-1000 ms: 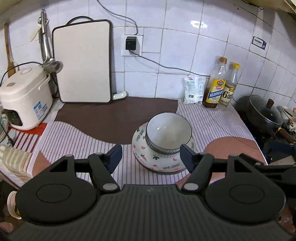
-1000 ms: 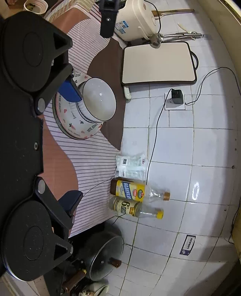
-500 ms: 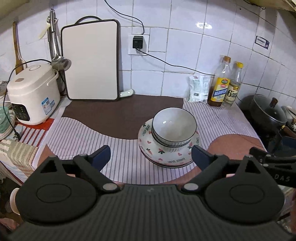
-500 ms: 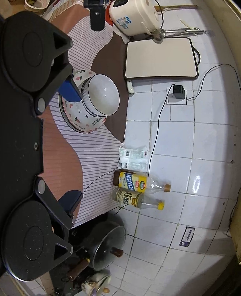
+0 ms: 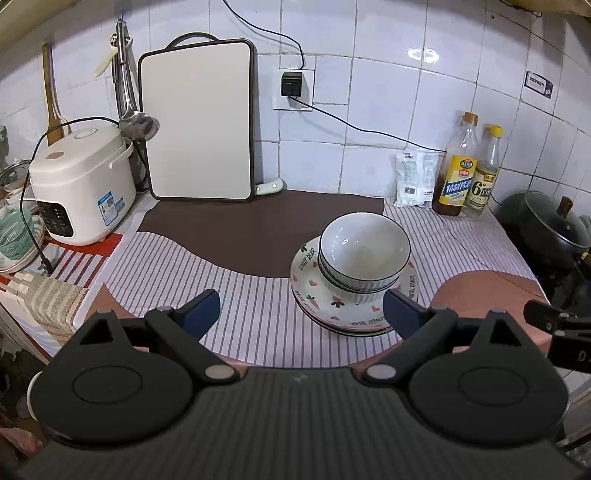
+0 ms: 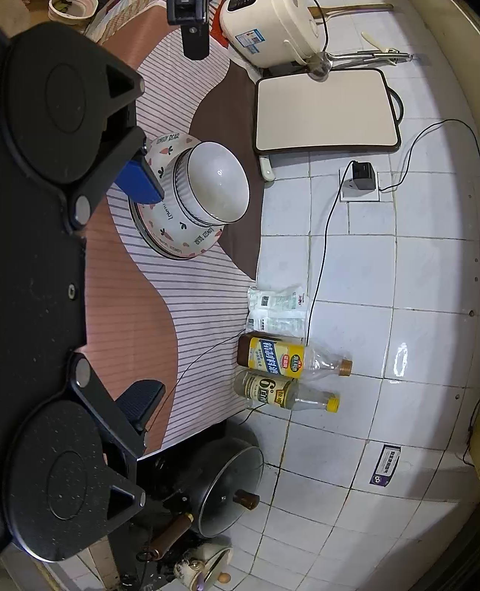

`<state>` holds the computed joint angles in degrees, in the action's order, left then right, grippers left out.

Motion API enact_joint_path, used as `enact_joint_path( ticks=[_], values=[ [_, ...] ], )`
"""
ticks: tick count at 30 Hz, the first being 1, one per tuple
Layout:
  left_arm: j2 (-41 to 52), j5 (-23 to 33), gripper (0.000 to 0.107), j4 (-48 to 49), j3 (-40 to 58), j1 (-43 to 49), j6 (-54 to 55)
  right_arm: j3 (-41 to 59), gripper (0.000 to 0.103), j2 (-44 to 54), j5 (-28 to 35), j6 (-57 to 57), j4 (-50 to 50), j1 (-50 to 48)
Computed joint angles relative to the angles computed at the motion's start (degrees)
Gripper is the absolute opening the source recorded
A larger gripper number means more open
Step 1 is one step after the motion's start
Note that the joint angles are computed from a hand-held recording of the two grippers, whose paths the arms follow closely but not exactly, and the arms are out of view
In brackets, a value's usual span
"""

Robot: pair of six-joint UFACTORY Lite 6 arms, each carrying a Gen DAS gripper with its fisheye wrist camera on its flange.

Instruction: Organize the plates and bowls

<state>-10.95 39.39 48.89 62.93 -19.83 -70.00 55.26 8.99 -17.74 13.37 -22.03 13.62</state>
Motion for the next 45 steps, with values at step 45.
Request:
enact_joint_path(
  ticks=[45],
  values=[
    [0.74, 3.68, 0.096, 14.59, -5.17, -7.64, -15.29, -6.61, 0.103, -1.81, -9.88, -3.94, 2.68, -1.15]
  ],
)
